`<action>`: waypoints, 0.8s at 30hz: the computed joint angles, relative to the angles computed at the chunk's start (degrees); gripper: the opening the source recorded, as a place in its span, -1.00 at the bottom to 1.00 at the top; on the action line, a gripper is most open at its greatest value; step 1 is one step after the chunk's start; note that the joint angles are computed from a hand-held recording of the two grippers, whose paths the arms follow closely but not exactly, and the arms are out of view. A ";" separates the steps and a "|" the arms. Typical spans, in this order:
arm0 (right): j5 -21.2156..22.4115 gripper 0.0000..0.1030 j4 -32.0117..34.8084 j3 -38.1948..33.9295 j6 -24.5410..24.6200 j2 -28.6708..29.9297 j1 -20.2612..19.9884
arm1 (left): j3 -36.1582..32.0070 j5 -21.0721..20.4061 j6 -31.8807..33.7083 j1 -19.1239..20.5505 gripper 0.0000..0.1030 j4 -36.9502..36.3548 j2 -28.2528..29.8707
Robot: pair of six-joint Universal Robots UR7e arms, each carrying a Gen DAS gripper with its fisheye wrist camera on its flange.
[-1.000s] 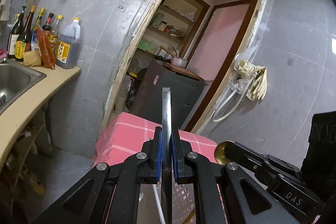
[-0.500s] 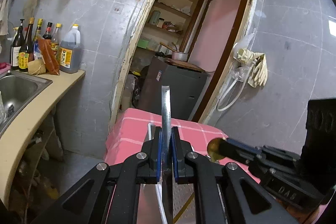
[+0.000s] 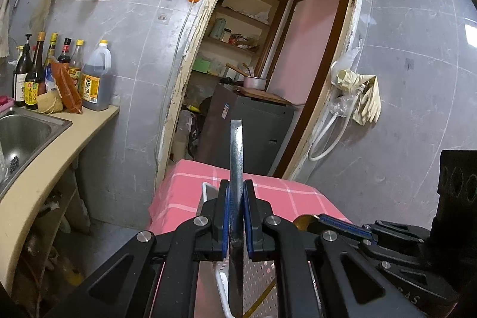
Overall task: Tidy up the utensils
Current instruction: 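Open the left tool over the holder while the right tool releases the gold spoon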
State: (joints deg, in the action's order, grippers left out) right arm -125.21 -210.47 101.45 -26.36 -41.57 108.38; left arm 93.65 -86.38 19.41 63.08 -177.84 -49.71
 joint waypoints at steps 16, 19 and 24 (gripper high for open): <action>1.39 -0.92 2.15 2.33 3.58 -1.66 -0.63 | 1.04 1.54 -2.20 -0.19 -0.84 2.20 -1.32; 1.30 -0.92 1.99 2.73 4.53 -1.76 -0.69 | 1.56 1.56 -2.57 0.02 -0.84 3.04 -2.07; 0.41 -0.64 -0.97 3.70 5.23 -1.86 -0.42 | 2.34 1.28 -2.36 -0.07 -0.81 4.31 -3.19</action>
State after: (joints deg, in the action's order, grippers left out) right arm -124.80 -211.44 105.15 -21.13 -43.43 107.96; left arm 95.98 -85.10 17.06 63.00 -173.53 -52.91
